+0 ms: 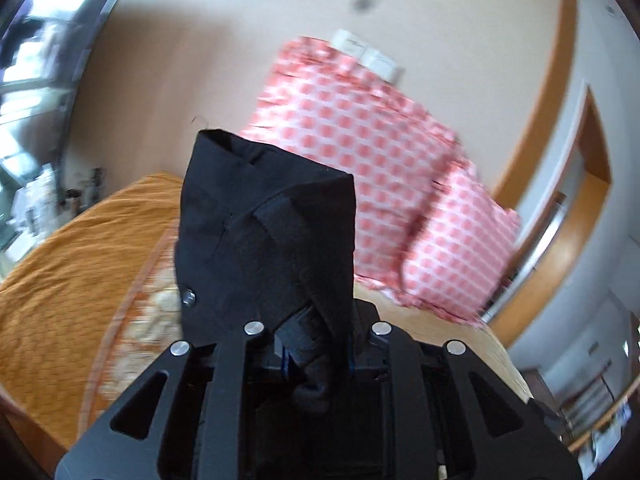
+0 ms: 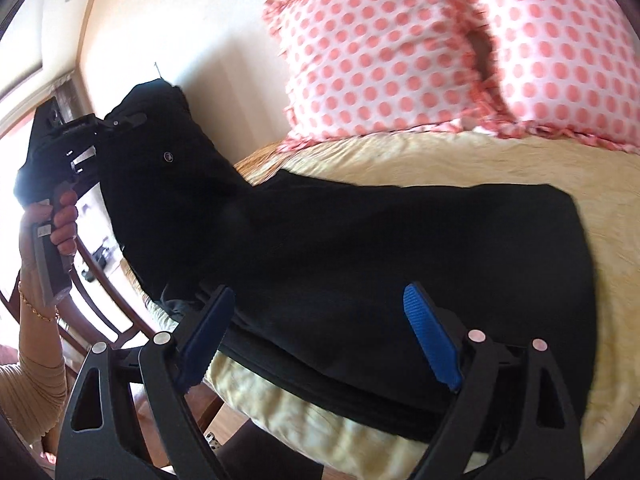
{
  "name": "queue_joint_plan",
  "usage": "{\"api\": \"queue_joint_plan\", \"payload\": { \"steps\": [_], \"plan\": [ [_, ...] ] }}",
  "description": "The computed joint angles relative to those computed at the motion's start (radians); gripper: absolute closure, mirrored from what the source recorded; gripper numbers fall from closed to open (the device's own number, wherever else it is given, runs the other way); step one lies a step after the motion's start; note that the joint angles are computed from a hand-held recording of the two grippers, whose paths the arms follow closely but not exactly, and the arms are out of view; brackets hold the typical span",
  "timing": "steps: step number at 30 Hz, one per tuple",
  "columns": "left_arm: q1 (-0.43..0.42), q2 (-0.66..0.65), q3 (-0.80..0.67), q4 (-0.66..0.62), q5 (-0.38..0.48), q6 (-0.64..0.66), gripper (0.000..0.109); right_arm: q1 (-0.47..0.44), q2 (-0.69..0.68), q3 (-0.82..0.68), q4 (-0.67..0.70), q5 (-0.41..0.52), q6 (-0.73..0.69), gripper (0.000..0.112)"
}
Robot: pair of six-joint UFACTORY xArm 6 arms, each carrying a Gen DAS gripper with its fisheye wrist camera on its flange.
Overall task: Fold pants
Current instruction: 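Fold the held waistband over with the left tool onto the trousers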
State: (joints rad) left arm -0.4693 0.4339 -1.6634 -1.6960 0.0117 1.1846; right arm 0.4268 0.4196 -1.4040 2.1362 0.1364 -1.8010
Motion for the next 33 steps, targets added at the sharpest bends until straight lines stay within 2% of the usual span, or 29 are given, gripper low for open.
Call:
{"api": "queue_joint_plan", "payload": {
  "steps": [4, 11, 14, 18, 20, 24, 27, 30, 33],
  "plan": [
    [-0.048, 0.081, -0.094, 0.197, 0.096, -0.172, 0.091, -0.073, -0.095, 0.100, 0.293, 0.011, -0.242, 0.023],
    [-0.092, 0.350, -0.385, 0.627, 0.298, -0.637, 0.091, -0.171, -0.185, 0.231, 0.499, 0.028, -0.384, 0.023],
    [-0.112, 0.423, -0.464, 0.728, 0.331, -0.748, 0.091, -0.200, -0.199, 0.265, 0.529, 0.031, -0.393, 0.023],
    [-0.169, 0.434, -0.477, 0.725, 0.251, -0.699, 0.091, -0.242, -0.222, 0.307, 0.575, 0.048, -0.415, 0.023],
    [-0.198, 0.447, -0.486, 0.747, 0.244, -0.680, 0.091, -0.259, -0.231, 0.326, 0.608, 0.057, -0.440, 0.023],
    [-0.227, 0.525, -0.556, 0.931, 0.311, -0.805, 0.090, -0.282, -0.225, 0.332, 0.625, 0.058, -0.439, 0.023],
    [-0.242, 0.554, -0.568, 1.024, 0.283, -0.862, 0.090, -0.293, -0.227, 0.341, 0.646, 0.058, -0.455, 0.023],
    [-0.257, 0.529, -0.519, 0.999, 0.215, -0.823, 0.090, -0.299, -0.221, 0.338, 0.660, 0.052, -0.470, 0.023],
    [-0.274, 0.525, -0.508, 0.964, 0.203, -0.768, 0.090, -0.302, -0.212, 0.329, 0.673, 0.050, -0.478, 0.023]
  ]
}}
